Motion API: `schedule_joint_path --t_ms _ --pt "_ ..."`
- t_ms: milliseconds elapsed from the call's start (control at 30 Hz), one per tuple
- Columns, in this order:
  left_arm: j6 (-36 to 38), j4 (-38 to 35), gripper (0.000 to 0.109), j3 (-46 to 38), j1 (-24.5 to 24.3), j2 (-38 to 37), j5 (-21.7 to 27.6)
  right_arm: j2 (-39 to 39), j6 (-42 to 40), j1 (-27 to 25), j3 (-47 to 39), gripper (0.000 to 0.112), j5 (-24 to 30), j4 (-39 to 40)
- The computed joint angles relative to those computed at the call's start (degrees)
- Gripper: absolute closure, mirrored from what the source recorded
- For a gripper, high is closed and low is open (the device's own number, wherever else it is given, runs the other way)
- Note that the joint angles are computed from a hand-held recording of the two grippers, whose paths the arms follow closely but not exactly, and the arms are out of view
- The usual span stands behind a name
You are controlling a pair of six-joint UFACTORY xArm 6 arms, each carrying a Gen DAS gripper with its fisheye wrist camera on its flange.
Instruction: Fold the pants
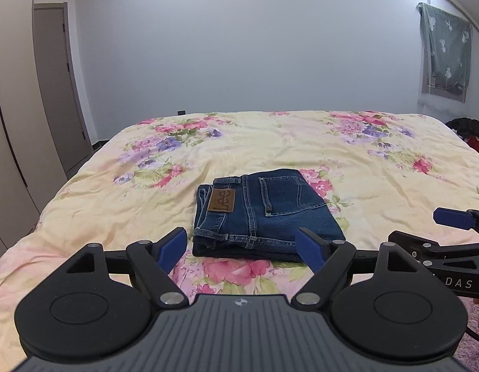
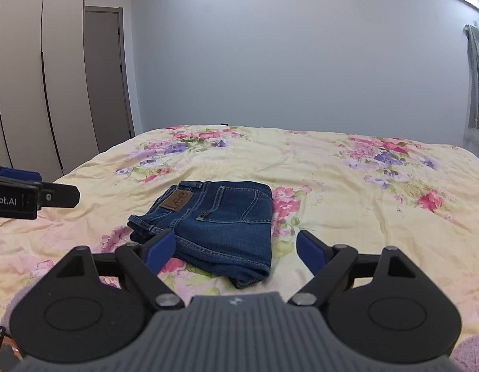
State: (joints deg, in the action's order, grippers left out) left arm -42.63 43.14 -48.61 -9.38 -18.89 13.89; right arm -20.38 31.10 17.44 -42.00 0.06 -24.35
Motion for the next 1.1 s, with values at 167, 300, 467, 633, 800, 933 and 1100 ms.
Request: schedule_joint_path --t_ms 167,300,467,633,800,933,1100 --pt "-5.4 5.4 0.015 -0.7 -0.2 2.1 2.7 2.7 -6.2 1.6 -0.8 0.031 1.2 6.7" --pt "-3.9 2.8 0.015 -0.4 -0.3 3.6 2.4 5.0 -5.1 1.7 -1.8 0.031 2.0 4.1" --pt "-3.1 2.0 0.016 -1.1 -0.8 5.2 3.4 6.7 -8.4 2.3 -2.7 0.031 2.6 8.0" --pt "-1.7 -0.1 0.015 -1.1 -0.9 5.5 2.8 6.7 -7.3 2.0 -2.6 0.031 2.3 6.7" --pt "-2.0 -0.3 0.016 -1.1 -1.2 5.4 3.4 6.7 -7.4 2.0 -2.6 0.031 2.3 6.5" --pt "-1.7 -0.7 0.016 -1.2 -1.5 5.3 3.4 6.5 -7.6 2.0 -2.5 0.031 2.2 6.6" --pt "-1.3 -1.4 0.016 -1.1 -1.8 5.1 3.6 6.4 -6.5 1.9 -2.5 0.031 2.1 5.9"
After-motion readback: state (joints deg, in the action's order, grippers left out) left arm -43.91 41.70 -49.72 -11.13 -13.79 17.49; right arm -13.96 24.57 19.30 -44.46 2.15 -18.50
